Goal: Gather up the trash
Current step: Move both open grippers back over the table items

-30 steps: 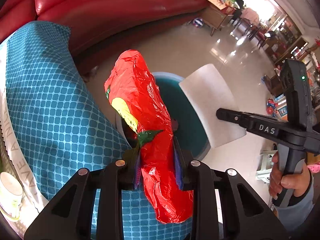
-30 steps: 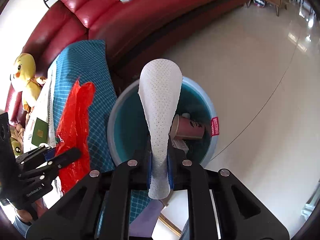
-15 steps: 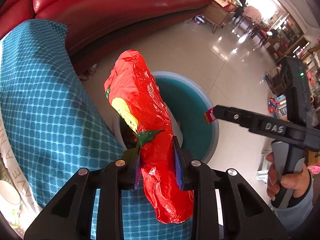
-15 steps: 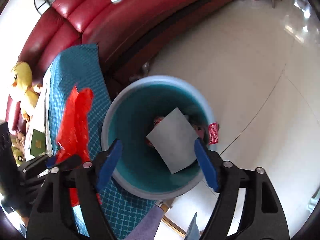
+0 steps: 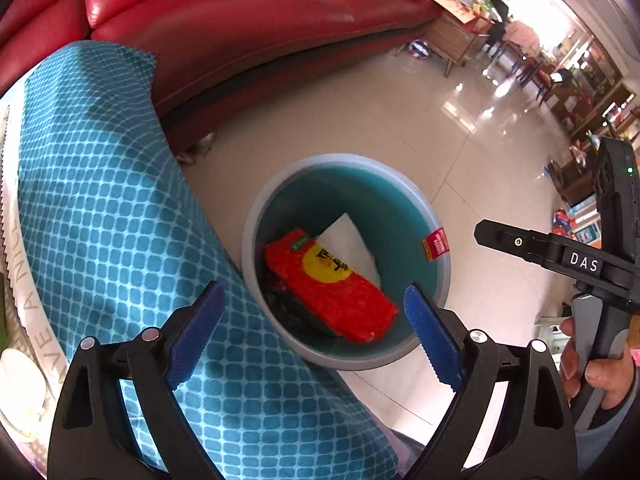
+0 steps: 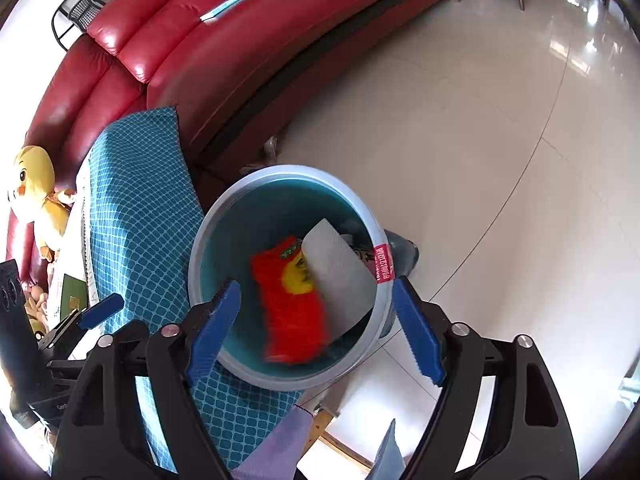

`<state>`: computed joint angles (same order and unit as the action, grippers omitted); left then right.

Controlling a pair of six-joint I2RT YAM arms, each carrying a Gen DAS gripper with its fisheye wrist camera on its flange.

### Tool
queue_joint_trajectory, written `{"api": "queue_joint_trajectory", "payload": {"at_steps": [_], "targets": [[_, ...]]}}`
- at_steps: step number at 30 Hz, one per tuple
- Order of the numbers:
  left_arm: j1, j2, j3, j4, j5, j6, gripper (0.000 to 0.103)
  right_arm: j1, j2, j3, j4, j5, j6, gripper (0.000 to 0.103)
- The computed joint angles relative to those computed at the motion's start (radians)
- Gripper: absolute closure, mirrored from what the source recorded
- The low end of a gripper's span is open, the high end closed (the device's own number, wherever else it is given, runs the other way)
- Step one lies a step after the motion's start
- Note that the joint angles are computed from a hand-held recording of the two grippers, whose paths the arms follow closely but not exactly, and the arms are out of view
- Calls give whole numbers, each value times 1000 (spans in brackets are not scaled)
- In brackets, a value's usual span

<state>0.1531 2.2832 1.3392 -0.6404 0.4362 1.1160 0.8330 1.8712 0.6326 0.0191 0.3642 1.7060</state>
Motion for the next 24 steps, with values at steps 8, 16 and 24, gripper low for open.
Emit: {"api": "queue_joint_trajectory", "payload": {"at_steps": [8, 16, 24], "targets": [[82, 5, 50, -79, 12, 69, 11, 1, 20, 80, -73, -27, -23, 24], [180, 8, 106, -158, 29, 147, 8, 36, 63, 246, -230, -29, -60, 21], [317, 65, 278, -301, 59, 241, 6, 74, 148, 471, -376, -15, -102, 21]]}}
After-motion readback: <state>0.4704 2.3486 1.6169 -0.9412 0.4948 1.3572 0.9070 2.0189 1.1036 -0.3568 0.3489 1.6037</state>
